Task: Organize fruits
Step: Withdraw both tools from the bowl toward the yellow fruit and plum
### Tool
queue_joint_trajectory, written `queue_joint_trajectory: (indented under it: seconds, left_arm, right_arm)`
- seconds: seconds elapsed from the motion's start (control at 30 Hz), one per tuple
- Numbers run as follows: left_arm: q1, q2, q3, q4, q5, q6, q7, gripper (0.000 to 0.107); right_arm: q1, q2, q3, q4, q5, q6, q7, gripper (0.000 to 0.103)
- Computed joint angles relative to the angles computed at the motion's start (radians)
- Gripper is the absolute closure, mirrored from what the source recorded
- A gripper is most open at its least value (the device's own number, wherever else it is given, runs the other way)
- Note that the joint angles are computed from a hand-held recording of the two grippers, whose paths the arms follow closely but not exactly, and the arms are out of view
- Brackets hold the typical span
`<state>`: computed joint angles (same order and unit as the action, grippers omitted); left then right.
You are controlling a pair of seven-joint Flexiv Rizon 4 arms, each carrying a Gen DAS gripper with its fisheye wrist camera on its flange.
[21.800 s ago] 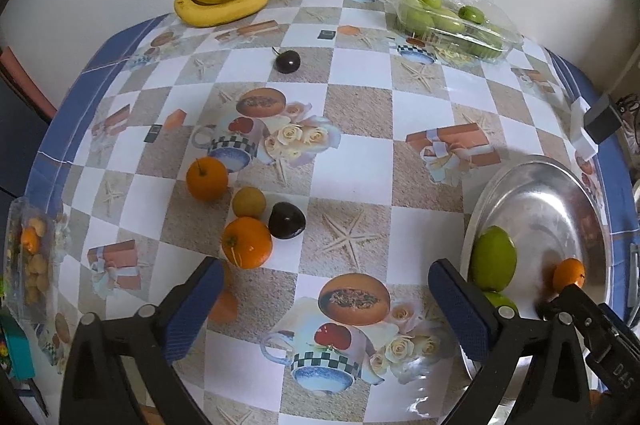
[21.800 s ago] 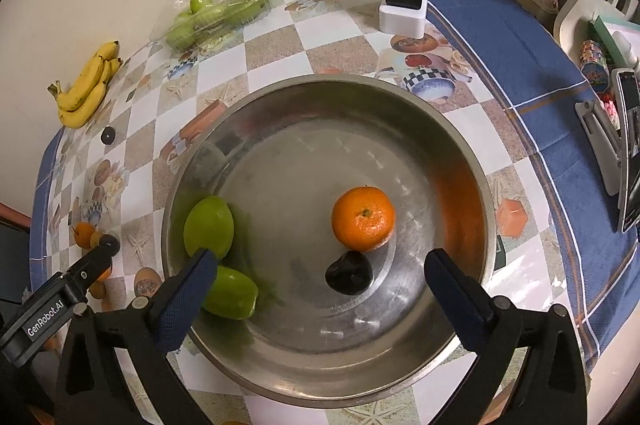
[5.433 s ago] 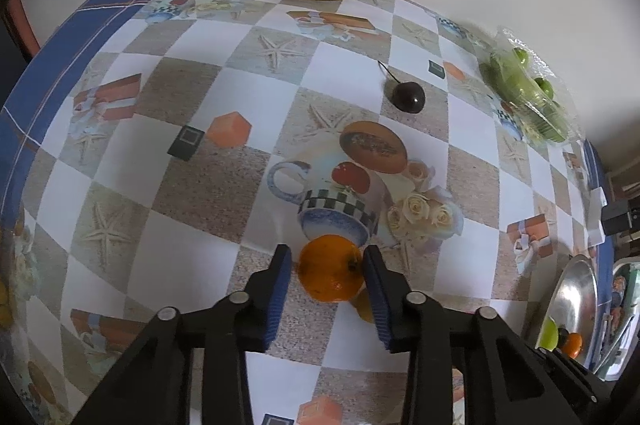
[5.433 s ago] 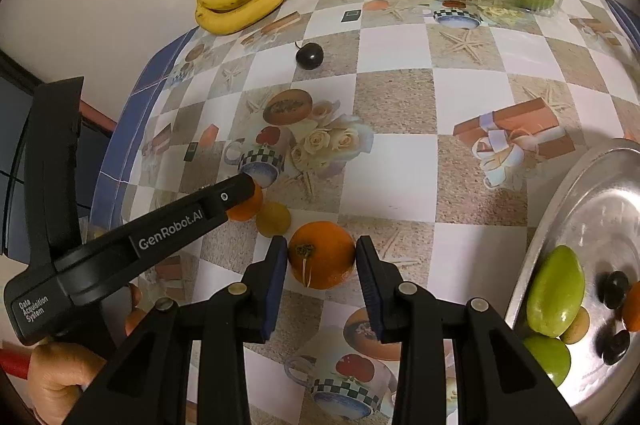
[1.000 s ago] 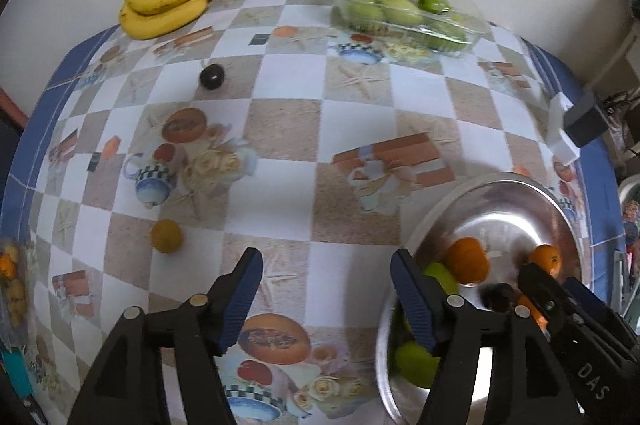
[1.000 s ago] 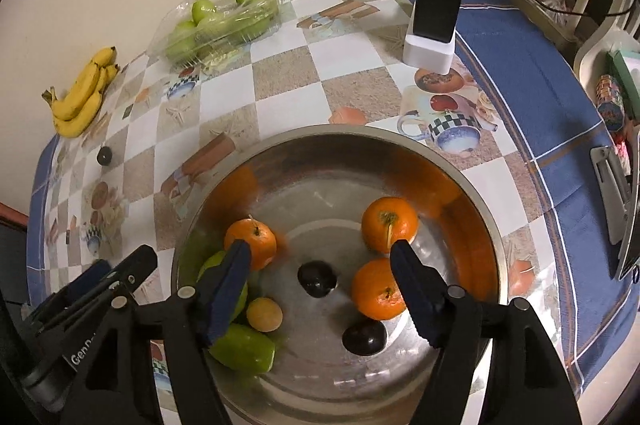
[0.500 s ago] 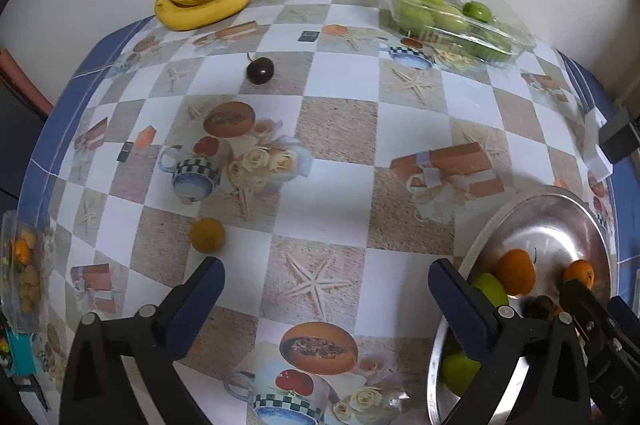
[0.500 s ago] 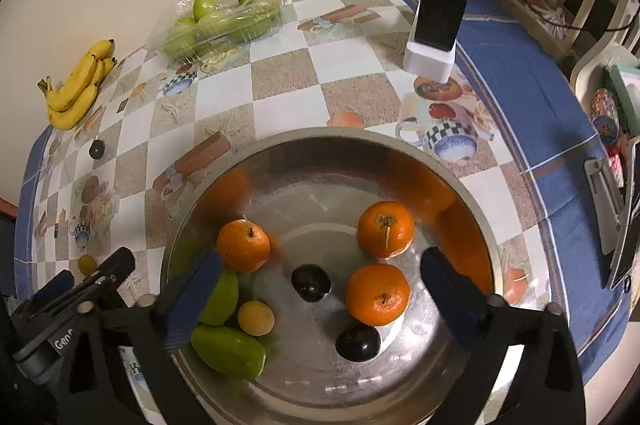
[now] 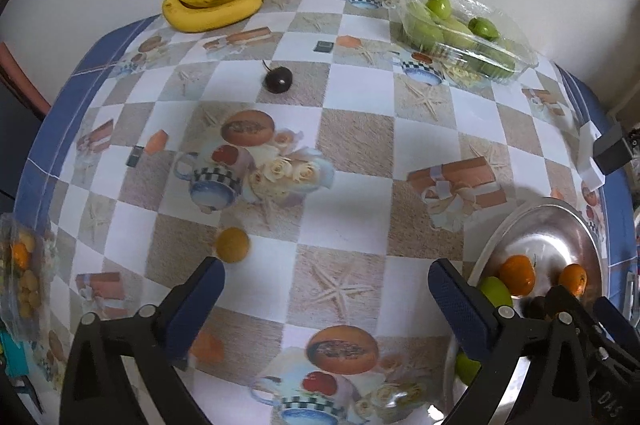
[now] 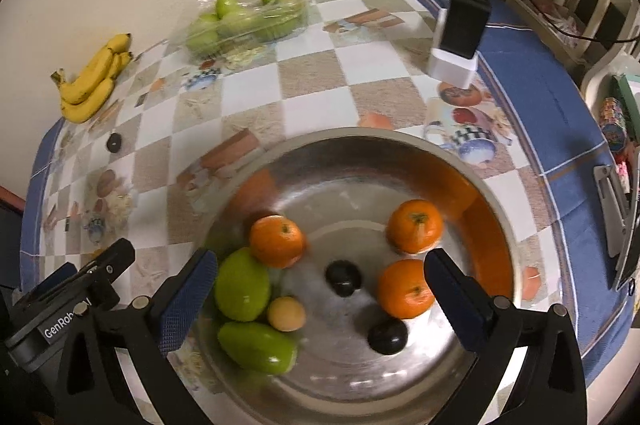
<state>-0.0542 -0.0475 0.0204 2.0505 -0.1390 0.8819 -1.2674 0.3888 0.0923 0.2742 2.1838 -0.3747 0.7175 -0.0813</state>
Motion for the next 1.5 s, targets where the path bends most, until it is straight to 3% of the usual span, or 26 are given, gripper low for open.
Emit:
queue_joint_trajectory:
  seconds: [0.53, 0.87, 1.23, 1.5]
  left_arm:
    - [0.107, -0.015, 0.062, -0.041, 0.037, 0.017, 0.02, 0.004]
    - [0.166, -0.039, 0.08, -0.059, -0.02, -0.001, 0.038, 0.004]
    - [0.185, -0.068, 0.074, -0.053, -0.089, 0.009, 0.045, 0.004]
    - [0.179, -0.087, 0.062, -0.047, -0.14, 0.005, 0.068, 0.004]
  right_arm:
    - [0.066, -0.116, -0.003, -0.121, -0.016, 0.053, -0.083, 0.0]
    - [0.112, -0.197, -0.013, -0.19, -0.039, 0.119, -0.113, 0.0]
    - [0.145, -0.285, -0.033, -0.251, -0.035, 0.16, -0.178, 0.0]
    - [0.144, -0.292, -0.046, -0.238, -0.024, 0.171, -0.162, 0.0]
